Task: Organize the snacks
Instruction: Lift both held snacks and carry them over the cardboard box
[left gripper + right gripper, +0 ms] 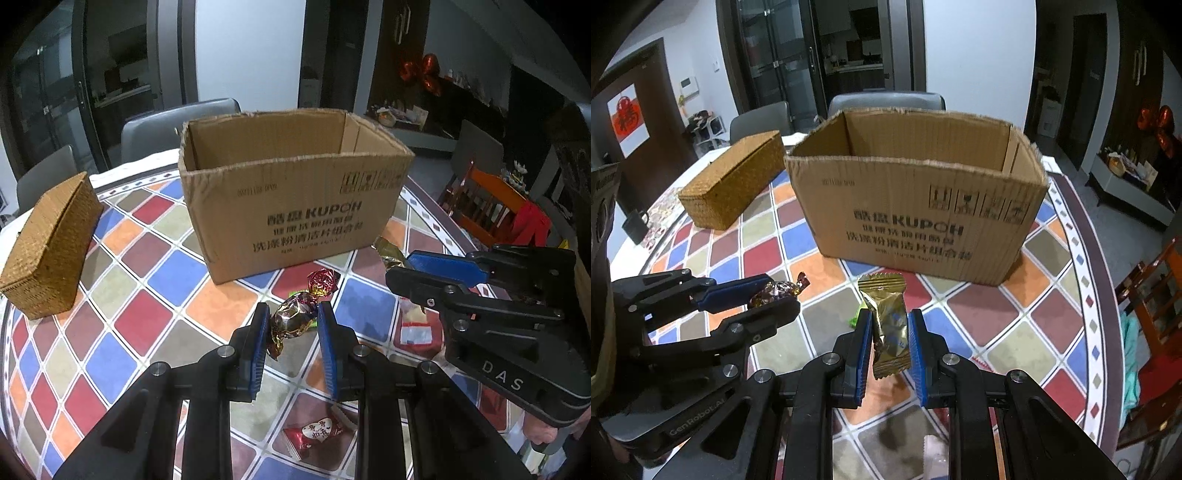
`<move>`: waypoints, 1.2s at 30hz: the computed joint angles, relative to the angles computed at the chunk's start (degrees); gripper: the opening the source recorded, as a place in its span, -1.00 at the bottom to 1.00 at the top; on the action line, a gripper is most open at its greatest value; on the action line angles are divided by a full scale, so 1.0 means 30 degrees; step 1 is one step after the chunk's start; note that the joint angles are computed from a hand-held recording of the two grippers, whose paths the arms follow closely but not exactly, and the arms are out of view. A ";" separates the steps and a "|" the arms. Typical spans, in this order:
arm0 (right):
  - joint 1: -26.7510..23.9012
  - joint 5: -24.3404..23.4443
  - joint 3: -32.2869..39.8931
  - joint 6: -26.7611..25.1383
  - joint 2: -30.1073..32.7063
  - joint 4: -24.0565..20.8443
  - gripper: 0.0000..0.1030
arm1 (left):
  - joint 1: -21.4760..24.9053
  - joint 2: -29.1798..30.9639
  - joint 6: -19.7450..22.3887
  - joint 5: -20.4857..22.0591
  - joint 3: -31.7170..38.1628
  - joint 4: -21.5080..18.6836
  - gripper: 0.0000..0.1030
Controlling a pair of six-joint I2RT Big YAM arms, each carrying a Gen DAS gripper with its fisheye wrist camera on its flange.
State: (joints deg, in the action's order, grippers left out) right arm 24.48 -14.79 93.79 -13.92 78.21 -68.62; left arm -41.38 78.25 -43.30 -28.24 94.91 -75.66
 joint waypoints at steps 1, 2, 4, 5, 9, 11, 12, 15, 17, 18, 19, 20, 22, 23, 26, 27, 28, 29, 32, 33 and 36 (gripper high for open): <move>-0.0002 -0.0024 0.0176 0.0013 0.0021 -0.0046 -0.59 | -0.0017 0.0020 -0.0041 -0.0073 0.0121 -0.0081 -0.48; 0.0002 -0.0032 0.0295 0.0021 0.0034 -0.0074 -0.59 | -0.0007 0.0042 -0.0047 -0.0113 0.0228 -0.0140 -0.48; -0.0008 -0.0073 0.0542 0.0016 0.0066 -0.0147 -0.59 | 0.0006 0.0093 -0.0001 -0.0199 0.0510 -0.0286 -0.48; -0.0010 -0.0065 0.0648 0.0027 0.0069 -0.0168 -0.59 | 0.0003 0.0128 -0.0014 -0.0266 0.0637 -0.0384 -0.48; -0.0043 -0.0065 0.1079 0.0089 0.0109 -0.0263 -0.59 | -0.0041 0.0239 -0.0062 -0.0468 0.1152 -0.0712 -0.48; -0.0053 -0.0092 0.1286 0.0133 0.0138 -0.0322 -0.59 | -0.0065 0.0294 -0.0065 -0.0612 0.1449 -0.0890 -0.48; -0.0057 -0.0104 0.1406 0.0158 0.0169 -0.0353 -0.59 | -0.0053 0.0354 -0.0068 -0.0678 0.1682 -0.1034 -0.48; -0.0085 -0.0160 0.1816 0.0183 0.0259 -0.0459 -0.59 | -0.0036 0.0464 -0.0019 -0.0846 0.2153 -0.1268 -0.48; -0.0073 -0.0154 0.2042 0.0225 0.0292 -0.0510 -0.59 | 0.0012 0.0560 0.0141 -0.0899 0.2463 -0.1373 -0.48; -0.0073 -0.0170 0.2212 0.0250 0.0346 -0.0557 -0.59 | 0.0027 0.0587 0.0175 -0.0941 0.2553 -0.1415 -0.48; -0.0103 -0.0194 0.2411 0.0262 0.0405 -0.0604 -0.59 | 0.0054 0.0674 0.0219 -0.0992 0.2785 -0.1501 -0.48; -0.0092 -0.0183 0.2475 0.0282 0.0417 -0.0589 -0.59 | 0.0075 0.0727 0.0265 -0.1009 0.2932 -0.1541 -0.48; -0.0172 -0.0245 0.2848 0.0301 0.0540 -0.0698 -0.59 | 0.0090 0.0838 0.0328 -0.1100 0.3172 -0.1606 -0.48; -0.0183 -0.0242 0.2966 0.0334 0.0579 -0.0713 -0.59 | 0.0140 0.0910 0.0411 -0.1111 0.3341 -0.1636 -0.48; -0.0273 -0.0285 0.3404 0.0391 0.0754 -0.0818 -0.59 | 0.0309 0.1074 0.0681 -0.1095 0.3721 -0.1656 -0.48; -0.0323 -0.0308 0.3614 0.0396 0.0844 -0.0872 -0.59 | 0.0369 0.1196 0.0784 -0.1111 0.3973 -0.1708 -0.48; -0.0360 -0.0326 0.3789 0.0401 0.0916 -0.0908 -0.59 | 0.0398 0.1273 0.0836 -0.1128 0.4121 -0.1737 -0.48; -0.0365 -0.0319 0.3876 0.0419 0.0946 -0.0909 -0.59 | 0.0452 0.1392 0.0907 -0.1143 0.4354 -0.1795 -0.48; -0.0552 -0.0440 0.4418 0.0446 0.1217 -0.1027 -0.59 | 0.0605 0.1565 0.1143 -0.1079 0.4685 -0.1776 -0.48; -0.0599 -0.0432 0.4629 0.0446 0.1318 -0.1048 -0.59 | 0.0641 0.1662 0.1227 -0.1102 0.4851 -0.1823 -0.48; -0.0640 -0.0363 0.5180 0.0516 0.1545 -0.1134 -0.59 | 0.0775 0.1905 0.1435 -0.1125 0.5356 -0.1931 -0.48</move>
